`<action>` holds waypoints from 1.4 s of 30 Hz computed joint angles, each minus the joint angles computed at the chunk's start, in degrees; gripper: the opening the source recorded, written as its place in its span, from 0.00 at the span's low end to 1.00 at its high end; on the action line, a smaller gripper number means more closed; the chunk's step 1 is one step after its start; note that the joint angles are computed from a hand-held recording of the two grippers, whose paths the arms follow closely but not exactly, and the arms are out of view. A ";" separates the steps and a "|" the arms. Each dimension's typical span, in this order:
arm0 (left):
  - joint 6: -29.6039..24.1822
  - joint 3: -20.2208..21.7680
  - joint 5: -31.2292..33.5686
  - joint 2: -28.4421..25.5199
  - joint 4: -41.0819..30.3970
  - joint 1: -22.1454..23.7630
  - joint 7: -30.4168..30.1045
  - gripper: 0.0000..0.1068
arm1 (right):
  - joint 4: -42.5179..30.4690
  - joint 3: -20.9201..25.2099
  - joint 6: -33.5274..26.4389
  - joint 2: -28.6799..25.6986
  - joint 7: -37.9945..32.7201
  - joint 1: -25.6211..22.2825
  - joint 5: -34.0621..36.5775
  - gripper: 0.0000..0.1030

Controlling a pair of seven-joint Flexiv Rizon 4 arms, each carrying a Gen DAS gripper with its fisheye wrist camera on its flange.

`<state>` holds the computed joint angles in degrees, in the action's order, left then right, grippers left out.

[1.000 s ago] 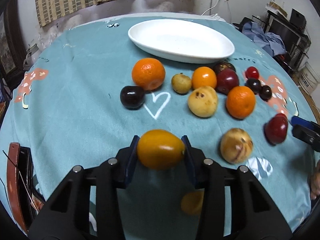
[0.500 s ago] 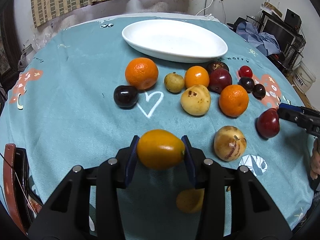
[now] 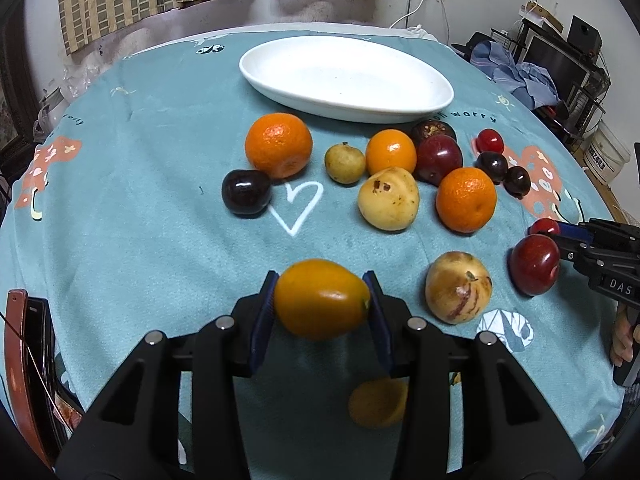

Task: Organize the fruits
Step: 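Carry both fruits onto the white plate and open both grippers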

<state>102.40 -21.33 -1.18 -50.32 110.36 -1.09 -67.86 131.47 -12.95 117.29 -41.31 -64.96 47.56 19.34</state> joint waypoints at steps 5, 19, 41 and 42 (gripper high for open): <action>-1.22 -2.62 0.86 0.42 -1.12 1.47 1.21 0.40 | 0.08 -1.12 -0.05 4.51 -1.71 -0.98 -0.64 0.25; -13.28 2.23 -10.08 -8.36 -28.36 -10.24 3.20 0.53 | -23.05 -1.64 -12.34 -4.53 5.49 -12.29 -11.60 0.26; 1.69 1.60 -5.81 -2.87 -12.31 -3.12 -2.39 0.79 | -11.57 1.41 11.69 -1.58 3.89 -12.06 -4.08 0.89; 0.95 2.20 -5.98 -2.80 -11.67 -2.95 -3.11 0.79 | -9.98 3.83 14.93 -1.69 3.62 -13.37 -3.93 0.89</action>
